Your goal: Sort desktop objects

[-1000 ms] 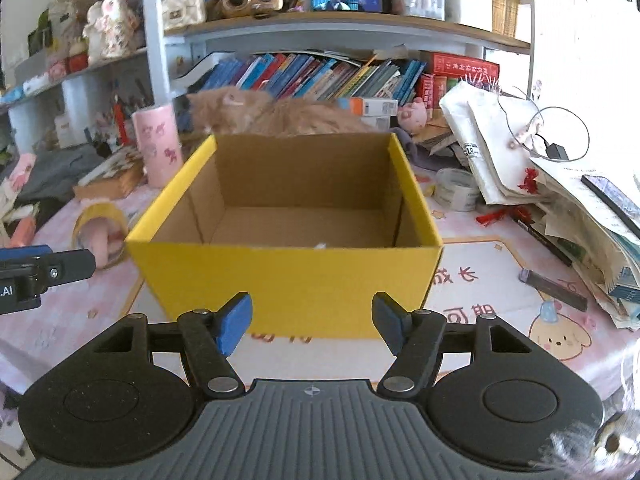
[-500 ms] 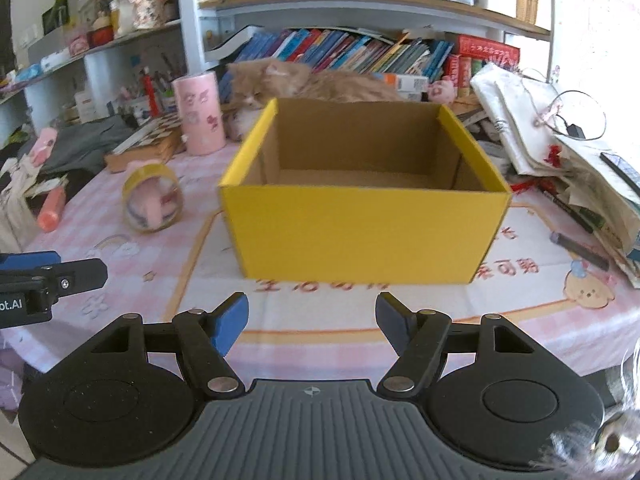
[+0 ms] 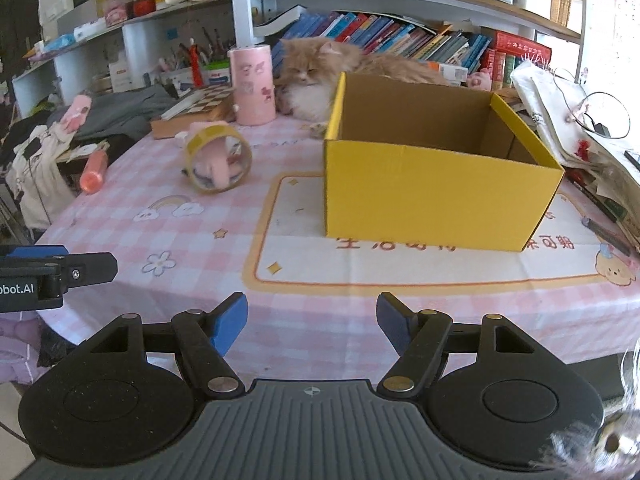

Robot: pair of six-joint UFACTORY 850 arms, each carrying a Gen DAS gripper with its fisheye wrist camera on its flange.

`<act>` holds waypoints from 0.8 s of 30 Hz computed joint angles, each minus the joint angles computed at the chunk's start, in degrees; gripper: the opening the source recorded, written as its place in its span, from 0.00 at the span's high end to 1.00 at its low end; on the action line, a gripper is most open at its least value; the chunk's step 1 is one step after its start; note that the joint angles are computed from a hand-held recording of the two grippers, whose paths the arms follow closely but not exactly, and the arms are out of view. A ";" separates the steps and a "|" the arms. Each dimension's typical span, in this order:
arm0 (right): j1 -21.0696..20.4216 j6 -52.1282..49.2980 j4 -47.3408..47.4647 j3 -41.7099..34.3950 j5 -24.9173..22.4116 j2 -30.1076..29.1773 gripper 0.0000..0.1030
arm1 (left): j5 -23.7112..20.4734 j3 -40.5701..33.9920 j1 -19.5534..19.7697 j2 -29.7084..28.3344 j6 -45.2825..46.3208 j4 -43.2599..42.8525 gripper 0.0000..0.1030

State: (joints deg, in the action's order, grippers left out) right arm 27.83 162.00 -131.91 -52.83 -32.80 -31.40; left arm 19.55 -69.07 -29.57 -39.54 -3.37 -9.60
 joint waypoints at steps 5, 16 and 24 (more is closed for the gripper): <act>1.47 -0.84 2.08 -0.28 -0.48 -0.34 0.32 | 4.81 2.39 0.12 0.97 8.02 -6.11 0.32; 3.46 0.62 3.44 -2.08 -1.51 -1.57 0.30 | 4.20 5.58 1.36 2.64 5.23 -0.09 0.31; 5.12 -0.06 4.27 -3.75 -0.52 -2.82 0.30 | 5.64 7.96 2.38 3.93 5.95 0.27 0.27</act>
State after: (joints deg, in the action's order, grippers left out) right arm 32.95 161.94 -127.63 -56.58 -33.32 -34.22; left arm 25.20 -61.11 -27.19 -35.61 2.58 -9.34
